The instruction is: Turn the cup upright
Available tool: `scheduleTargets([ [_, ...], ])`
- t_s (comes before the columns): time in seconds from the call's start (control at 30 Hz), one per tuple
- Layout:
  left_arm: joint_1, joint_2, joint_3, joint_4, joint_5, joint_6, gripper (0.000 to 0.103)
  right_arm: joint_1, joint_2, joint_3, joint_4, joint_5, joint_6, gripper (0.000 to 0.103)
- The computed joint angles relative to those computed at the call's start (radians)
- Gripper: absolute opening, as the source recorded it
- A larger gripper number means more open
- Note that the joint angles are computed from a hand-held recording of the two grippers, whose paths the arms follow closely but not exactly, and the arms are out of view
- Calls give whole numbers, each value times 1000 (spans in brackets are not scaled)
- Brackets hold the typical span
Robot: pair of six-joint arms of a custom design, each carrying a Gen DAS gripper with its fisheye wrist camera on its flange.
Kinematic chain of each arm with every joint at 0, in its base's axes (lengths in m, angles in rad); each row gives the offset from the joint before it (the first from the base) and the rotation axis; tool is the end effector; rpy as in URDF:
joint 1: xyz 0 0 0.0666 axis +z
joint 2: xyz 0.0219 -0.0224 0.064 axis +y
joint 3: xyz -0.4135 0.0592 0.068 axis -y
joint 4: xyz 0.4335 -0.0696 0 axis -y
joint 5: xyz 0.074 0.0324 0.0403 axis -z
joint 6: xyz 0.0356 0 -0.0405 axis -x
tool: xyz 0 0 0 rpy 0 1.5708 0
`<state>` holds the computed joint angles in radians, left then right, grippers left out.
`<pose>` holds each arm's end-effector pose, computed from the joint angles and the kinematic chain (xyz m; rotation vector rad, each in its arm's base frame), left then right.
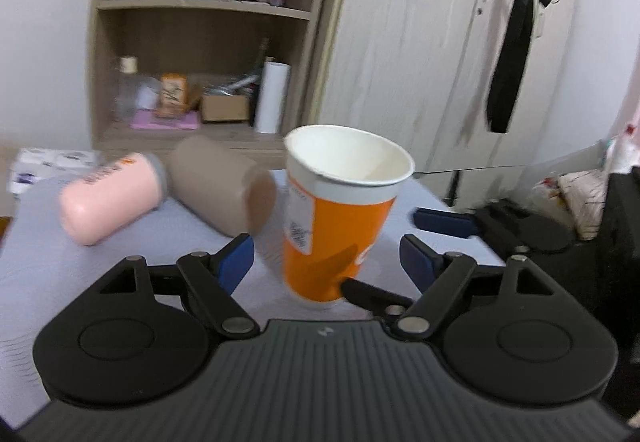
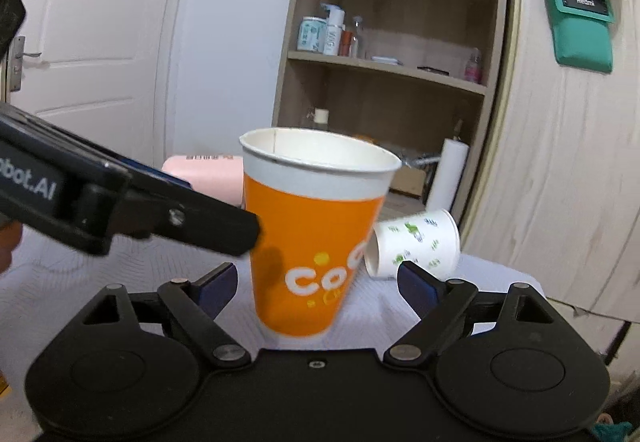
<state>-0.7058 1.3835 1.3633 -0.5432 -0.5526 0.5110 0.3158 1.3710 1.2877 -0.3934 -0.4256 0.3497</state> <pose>0.4177 -0.3319 0.4849 -0.1179 2.0434 -0.1665 0.5021 0.1791 0.4643 -0.9061 1.8123 0.4133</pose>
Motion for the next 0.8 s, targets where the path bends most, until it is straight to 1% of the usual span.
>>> scheduleTargets([
  [0.07,-19,-2,10,-42,-58,10,80,-5,-20,-17,2,-6,-4,90],
  [0.13,-36,-3,23,-100,-105,45,80,-8,-41,-36,9,2,-16,90],
  [0.2,-48,-12,28,-140,-136,80,80,-12,-61,-50,14,4,-32,90],
  [0.37,-80,-38,40,-233,-209,168,82,-26,-102,-60,3,26,-82,90],
  [0.6,-122,-67,55,-344,-286,280,85,-50,-180,-72,-1,37,-112,90],
  [0.7,-148,-67,67,-394,-339,322,86,-52,-202,-70,-13,55,-127,91],
  [0.8,-165,-73,70,-425,-365,357,88,-52,-227,-76,-23,75,-151,91],
])
